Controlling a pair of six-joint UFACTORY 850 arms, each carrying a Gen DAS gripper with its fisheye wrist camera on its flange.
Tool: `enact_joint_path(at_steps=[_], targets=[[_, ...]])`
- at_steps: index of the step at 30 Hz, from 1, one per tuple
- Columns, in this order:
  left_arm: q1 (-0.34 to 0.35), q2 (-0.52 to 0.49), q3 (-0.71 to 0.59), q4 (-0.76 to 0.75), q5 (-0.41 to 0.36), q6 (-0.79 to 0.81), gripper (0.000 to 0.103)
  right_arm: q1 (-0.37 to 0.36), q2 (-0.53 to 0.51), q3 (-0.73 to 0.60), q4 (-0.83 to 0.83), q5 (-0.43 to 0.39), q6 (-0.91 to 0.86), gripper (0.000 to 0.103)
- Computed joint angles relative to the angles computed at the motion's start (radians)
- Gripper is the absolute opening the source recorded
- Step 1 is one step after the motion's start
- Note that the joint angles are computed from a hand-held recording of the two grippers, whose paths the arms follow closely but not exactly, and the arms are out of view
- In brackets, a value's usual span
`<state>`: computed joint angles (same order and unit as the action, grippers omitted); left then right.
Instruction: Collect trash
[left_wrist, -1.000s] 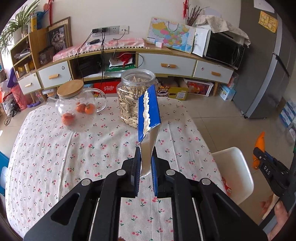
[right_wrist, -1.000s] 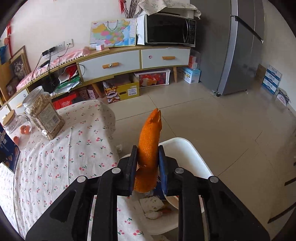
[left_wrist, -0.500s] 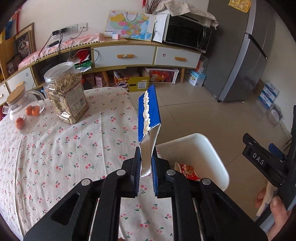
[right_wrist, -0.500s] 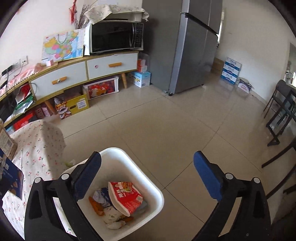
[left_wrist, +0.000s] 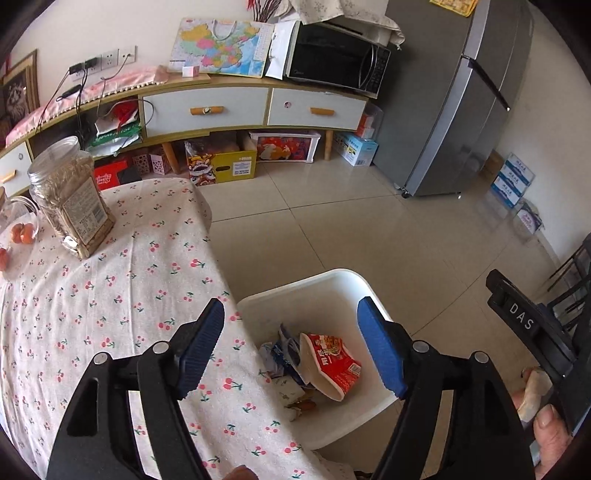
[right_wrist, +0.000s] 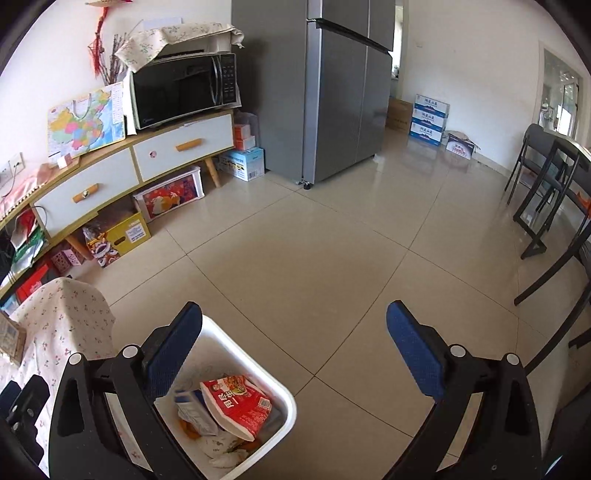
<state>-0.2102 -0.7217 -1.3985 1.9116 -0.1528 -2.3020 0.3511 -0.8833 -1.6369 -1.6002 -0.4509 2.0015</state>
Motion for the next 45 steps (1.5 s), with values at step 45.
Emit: enact_joint_path(at_steps=[45], targets=[[0.085, 0.353, 0.525, 0.097, -0.412, -0.200, 0.096, 0.222, 0.168, 0.294, -0.637, -0.037, 0.512, 0.096]])
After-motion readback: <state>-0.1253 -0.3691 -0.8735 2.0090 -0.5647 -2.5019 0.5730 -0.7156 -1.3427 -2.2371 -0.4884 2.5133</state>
